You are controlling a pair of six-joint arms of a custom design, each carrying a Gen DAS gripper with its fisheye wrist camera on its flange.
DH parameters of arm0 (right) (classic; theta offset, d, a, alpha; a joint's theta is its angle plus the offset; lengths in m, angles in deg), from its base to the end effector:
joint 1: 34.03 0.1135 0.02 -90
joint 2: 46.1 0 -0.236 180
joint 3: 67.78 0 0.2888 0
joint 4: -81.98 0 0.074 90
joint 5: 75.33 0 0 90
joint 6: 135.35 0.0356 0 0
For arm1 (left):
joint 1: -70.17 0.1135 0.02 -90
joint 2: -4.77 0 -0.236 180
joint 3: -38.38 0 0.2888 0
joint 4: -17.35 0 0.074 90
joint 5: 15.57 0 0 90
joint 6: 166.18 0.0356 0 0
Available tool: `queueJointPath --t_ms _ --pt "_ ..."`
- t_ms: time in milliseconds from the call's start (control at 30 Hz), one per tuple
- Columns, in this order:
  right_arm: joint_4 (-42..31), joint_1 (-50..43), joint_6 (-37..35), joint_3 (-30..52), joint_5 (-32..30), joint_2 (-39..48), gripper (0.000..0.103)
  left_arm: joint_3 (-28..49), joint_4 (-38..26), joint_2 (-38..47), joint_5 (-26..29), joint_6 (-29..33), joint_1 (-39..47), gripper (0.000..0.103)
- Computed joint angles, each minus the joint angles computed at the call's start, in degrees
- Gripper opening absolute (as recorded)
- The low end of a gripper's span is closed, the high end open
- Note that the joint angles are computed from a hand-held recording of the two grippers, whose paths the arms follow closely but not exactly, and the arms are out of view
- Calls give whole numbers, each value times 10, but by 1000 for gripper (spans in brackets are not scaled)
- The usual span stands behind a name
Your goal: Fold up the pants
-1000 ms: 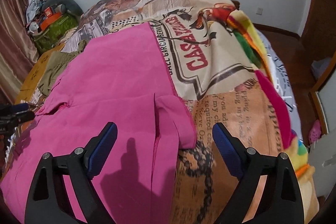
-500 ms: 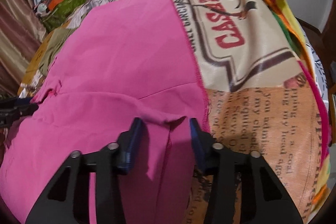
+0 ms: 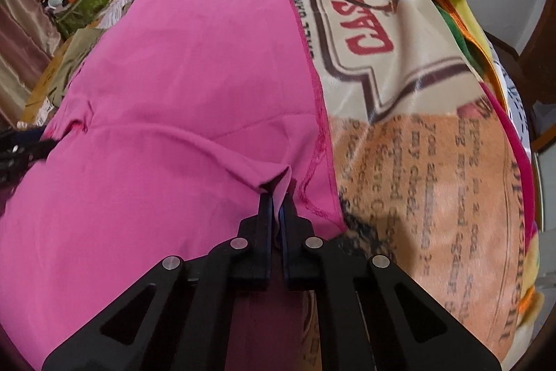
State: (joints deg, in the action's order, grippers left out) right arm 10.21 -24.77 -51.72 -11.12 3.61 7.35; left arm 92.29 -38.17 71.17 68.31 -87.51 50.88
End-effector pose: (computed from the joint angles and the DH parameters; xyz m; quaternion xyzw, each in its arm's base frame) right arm 0.2038 0.0402 0.2179 -0.1507 0.9665 0.0993 0.1827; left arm 0.2358 -0.0785 0.1659 0.0579 0.9786 0.0003 0.1975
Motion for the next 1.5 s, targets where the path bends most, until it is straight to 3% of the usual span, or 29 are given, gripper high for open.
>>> queueJointPath --t_ms 167,300,533,667,767,867,1033,1100,1267,1333,1400,1500 --pt "-19 -19 -1 4 -13 -12 5 12 -4 12 28 16 24 47" --pt "-51 -45 -23 8 -14 -49 7 8 -34 -30 41 20 43 47" --pt "-65 -125 -56 38 -51 -70 30 11 -62 -75 72 30 113 50" --pt "-41 -140 -55 43 -52 -62 39 34 -62 -39 88 21 142 53" --pt "-23 -149 -53 52 -54 -30 39 53 -51 0 98 18 145 55" --pt "9 -97 -4 58 -27 1 39 72 -39 44 106 17 135 58" --pt "31 -95 4 71 -42 65 39 103 -36 116 129 10 123 60" --pt "36 -86 9 74 -49 88 39 105 -30 129 136 7 120 67" --pt "49 -62 4 57 -41 99 41 95 -15 129 127 8 107 70" --pt "46 -61 -1 52 -46 92 41 95 -9 128 117 11 97 67" --pt "43 -61 -6 48 -52 89 33 92 -5 121 115 25 85 49" --pt "47 -45 -13 38 -22 82 15 98 -1 122 68 27 52 38"
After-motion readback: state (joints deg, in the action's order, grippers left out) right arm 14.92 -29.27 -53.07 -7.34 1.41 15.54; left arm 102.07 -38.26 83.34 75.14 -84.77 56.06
